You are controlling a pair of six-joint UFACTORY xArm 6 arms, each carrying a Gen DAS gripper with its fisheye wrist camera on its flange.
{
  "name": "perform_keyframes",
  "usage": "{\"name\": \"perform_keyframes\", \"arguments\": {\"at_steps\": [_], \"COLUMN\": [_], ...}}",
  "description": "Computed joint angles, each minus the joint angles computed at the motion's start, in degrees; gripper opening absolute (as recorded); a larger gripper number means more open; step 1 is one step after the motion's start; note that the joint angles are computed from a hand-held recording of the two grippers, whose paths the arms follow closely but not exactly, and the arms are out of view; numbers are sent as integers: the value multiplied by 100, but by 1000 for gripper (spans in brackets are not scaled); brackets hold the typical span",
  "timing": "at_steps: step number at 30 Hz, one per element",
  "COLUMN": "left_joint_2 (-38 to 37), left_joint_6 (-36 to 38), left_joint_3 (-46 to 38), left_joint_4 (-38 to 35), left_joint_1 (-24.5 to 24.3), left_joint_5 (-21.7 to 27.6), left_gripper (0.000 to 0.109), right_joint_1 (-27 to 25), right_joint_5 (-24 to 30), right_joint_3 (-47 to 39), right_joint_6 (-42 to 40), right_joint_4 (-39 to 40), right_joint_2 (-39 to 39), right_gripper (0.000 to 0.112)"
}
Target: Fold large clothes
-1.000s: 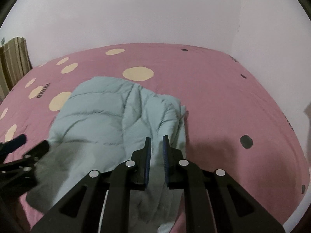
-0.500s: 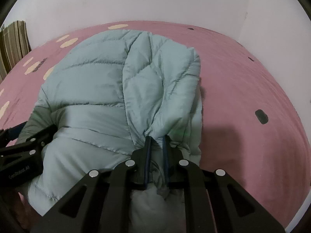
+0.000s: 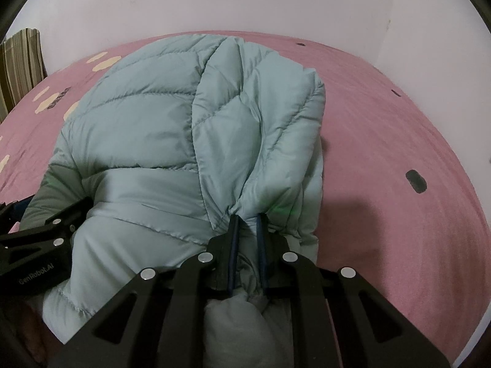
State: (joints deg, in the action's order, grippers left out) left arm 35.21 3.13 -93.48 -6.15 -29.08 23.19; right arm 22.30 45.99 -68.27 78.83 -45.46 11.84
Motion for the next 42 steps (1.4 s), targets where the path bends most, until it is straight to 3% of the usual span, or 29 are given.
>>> {"name": "perform_keyframes", "arguments": {"at_steps": [11, 20, 22, 25, 26, 30, 34, 42], "left_joint_2": [-254, -527, -590, -657, -655, -433, 153, 726], "left_joint_6": [-53, 214, 170, 40, 11, -459, -981, -1900], "left_joint_3": [254, 271, 296, 308, 274, -137, -1093, -1783], "left_joint_4": [176, -443, -574, -792, -917, -1129, -1452, -1282], "left_joint_1": [-5, 112, 144, 207, 236, 350, 458, 422], "left_joint_5": [-179, 217, 218, 192, 220, 534, 1522, 1920], "left_gripper": [90, 90, 90, 90, 90, 90, 90, 100], "right_joint_1": [135, 169, 162, 103, 73, -261, -779, -1275], "right_joint_5": [235, 225, 219, 171, 124, -429, -1406, -2712], "right_joint_3": [-89, 19, 58, 178, 226, 417, 619, 916], "right_joint_6": [246, 387, 445, 684, 768, 905, 836, 738], "right_joint_4": [-212, -249, -278, -417, -464, -371, 253, 1283], "right_joint_2": [51, -182, -279, -483, -544, -732, -729, -344], "right_gripper": [12, 16, 22, 56, 58, 60, 65, 75]}}
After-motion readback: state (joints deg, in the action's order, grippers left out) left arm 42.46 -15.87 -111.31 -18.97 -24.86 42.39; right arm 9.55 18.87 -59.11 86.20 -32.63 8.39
